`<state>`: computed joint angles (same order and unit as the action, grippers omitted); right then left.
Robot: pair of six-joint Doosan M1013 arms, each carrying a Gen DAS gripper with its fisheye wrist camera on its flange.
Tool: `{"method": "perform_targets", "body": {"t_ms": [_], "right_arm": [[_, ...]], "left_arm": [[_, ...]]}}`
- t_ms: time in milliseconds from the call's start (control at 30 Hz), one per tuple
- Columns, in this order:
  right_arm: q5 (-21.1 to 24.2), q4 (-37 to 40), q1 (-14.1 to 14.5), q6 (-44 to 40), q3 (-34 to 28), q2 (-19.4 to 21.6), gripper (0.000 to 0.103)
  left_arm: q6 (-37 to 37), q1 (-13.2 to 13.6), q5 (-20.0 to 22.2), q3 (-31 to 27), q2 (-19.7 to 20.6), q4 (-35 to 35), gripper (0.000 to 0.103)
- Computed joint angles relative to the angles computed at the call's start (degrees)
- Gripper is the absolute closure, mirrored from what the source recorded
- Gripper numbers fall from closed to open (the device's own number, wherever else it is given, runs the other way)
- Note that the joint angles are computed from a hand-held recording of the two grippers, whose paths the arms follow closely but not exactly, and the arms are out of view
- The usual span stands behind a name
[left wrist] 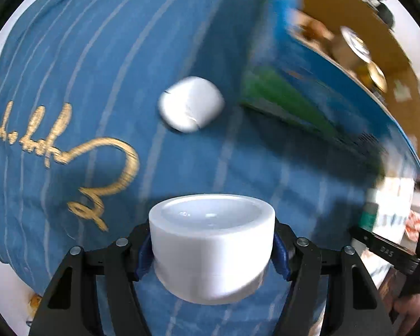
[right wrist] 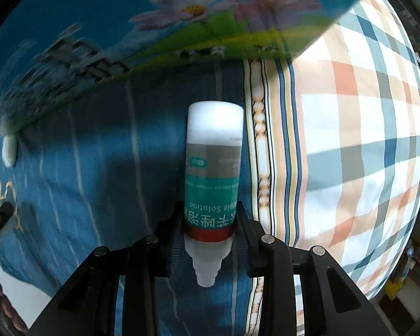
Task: Organize rigid objects
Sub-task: 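Carry the spray bottle and tape roll toward the box with both tools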
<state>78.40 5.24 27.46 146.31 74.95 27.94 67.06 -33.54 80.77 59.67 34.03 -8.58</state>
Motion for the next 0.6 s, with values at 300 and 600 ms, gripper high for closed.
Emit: {"method": "perform_targets", "body": {"t_ms": [300, 600], "right_arm": [[-4.44, 0.92, 1.54, -1.46, 2.91, -5.66, 0.068], [-8.83, -2.45, 0.77, -3.61, -1.53, -10.13, 0.068]], "left_arm": [[5.38, -2.92, 0.26, -4.95, 0.29, -5.36, 0.038], [9.5, -1.92, 6.68, -24.22, 6.8, -9.36, 0.038]]}}
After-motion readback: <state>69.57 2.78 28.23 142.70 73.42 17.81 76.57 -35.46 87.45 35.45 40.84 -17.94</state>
